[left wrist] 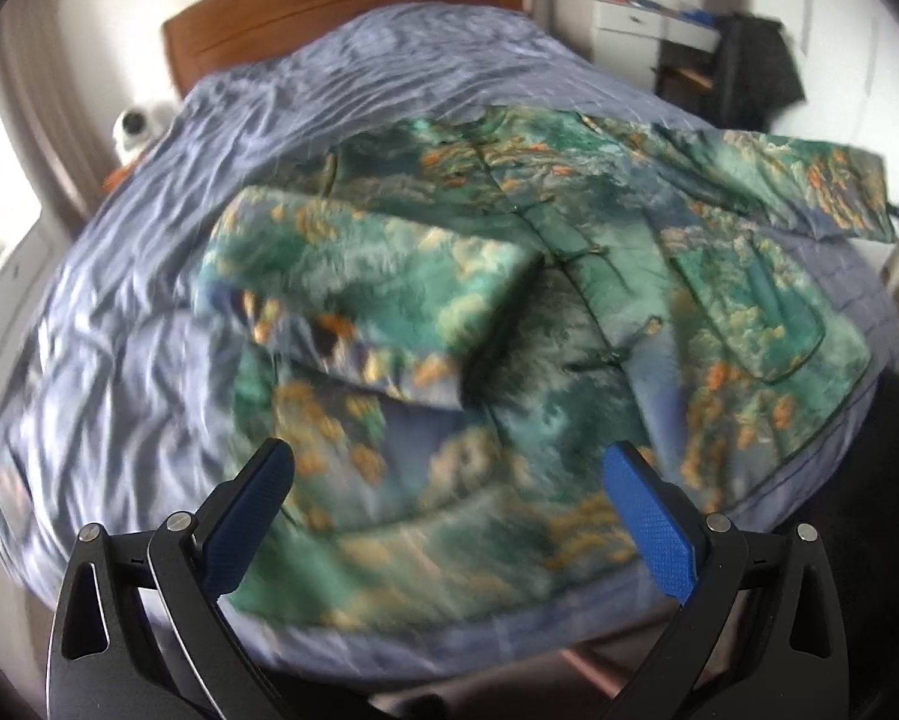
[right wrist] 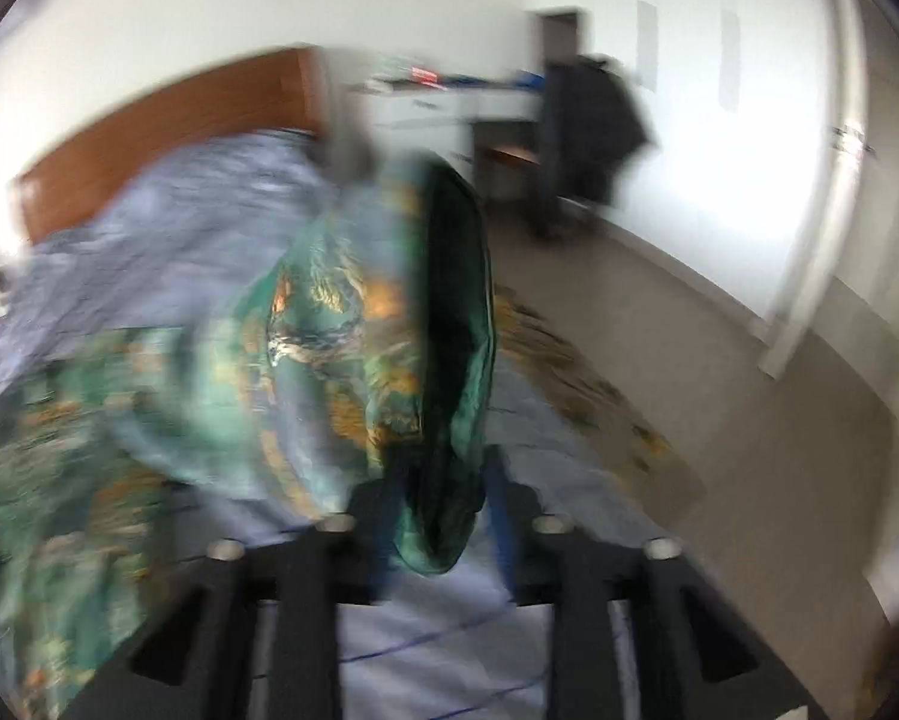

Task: Fold large clothes

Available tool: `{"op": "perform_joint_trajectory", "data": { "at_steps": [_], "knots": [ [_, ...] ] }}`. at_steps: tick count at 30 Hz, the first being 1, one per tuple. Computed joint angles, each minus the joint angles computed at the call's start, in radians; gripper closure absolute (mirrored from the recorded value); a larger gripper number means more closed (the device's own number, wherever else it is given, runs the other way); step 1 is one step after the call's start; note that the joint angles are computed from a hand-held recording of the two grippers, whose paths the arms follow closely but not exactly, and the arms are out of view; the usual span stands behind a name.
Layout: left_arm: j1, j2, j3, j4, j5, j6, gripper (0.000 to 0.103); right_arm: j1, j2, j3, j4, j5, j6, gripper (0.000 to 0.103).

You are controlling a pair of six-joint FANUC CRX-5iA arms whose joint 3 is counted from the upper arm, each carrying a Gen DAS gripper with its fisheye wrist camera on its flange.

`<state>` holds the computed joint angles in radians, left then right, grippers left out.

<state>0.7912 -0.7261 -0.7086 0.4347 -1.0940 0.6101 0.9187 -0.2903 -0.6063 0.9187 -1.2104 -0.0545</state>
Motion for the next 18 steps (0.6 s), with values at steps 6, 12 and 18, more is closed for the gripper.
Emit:
{"op": "perform_joint_trajectory", "data": {
  "at_steps": [6, 12, 18],
  "knots": [
    [-0.144, 0.201, 0.067, -0.032, 0.132, -0.105, 0.001, 0.122, -0.033, -0.040, 0.002, -0.135, -0.074, 0.050],
    [-0.251, 0.410, 0.141, -0.115, 0.214, -0.077, 0.001, 0.336, -0.020, -0.042, 0.000, -0.141, -0.131, 0.048],
    [-0.124, 0.519, 0.164, 0.053, 0.076, -0.185, 0.066, 0.483, 0.047, 0.002, 0.010, -0.075, -0.157, 0.048]
  ]
}}
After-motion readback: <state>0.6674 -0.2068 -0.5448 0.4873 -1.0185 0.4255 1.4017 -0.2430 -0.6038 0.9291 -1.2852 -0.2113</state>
